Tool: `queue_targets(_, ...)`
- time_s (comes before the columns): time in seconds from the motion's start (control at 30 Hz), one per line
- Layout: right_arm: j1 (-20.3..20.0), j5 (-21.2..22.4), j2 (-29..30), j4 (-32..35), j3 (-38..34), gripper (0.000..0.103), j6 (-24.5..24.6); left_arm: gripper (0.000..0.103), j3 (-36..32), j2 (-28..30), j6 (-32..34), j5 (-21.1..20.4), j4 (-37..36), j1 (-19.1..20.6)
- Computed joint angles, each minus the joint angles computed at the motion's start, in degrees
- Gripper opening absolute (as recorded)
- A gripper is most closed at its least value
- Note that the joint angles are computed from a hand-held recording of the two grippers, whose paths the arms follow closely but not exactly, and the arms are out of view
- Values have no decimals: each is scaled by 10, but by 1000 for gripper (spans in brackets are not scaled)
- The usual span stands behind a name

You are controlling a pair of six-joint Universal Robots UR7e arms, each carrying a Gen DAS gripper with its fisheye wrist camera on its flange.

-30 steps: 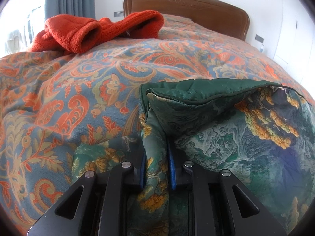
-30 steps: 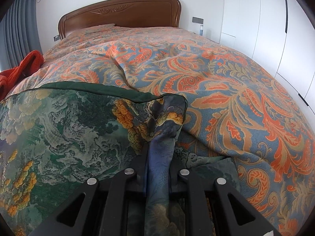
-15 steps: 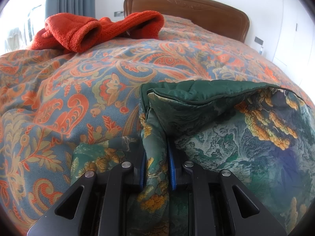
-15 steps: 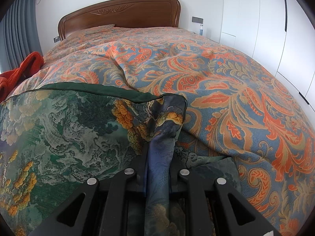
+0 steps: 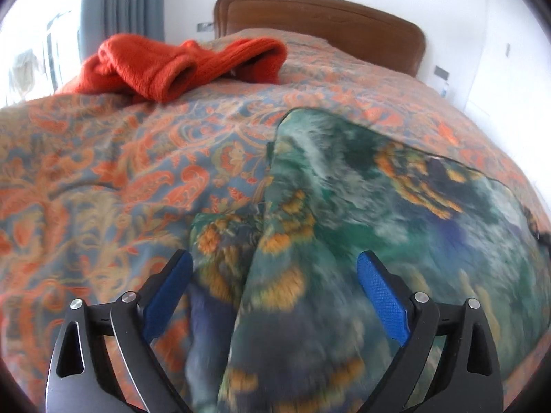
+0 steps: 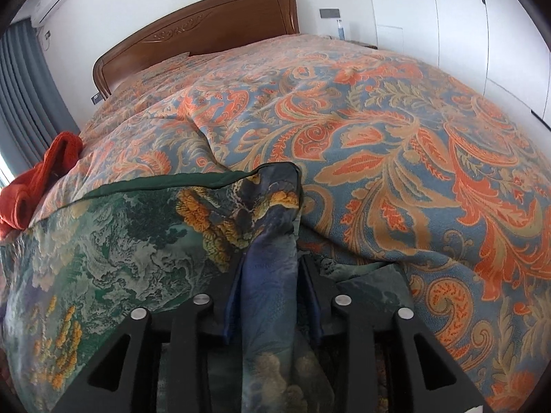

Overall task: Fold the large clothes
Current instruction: 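Open both tools and release the hem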

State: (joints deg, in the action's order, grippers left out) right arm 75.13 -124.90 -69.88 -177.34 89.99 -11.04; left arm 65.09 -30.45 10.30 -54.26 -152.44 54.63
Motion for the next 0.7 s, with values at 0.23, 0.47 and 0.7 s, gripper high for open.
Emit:
queue_targets(0.23,51,-48,-42,-124,55,62,-68,101,-3,-5,26,-64,8,-28)
queue_targets(0.47,98,-39,-116,-148,193,66,-101,100,-89,67,-1,-113,95,-50)
queue_targets(0.7,125,-41,-175,-206,330,66,-92,101,-225,171,11,-110,224,-74)
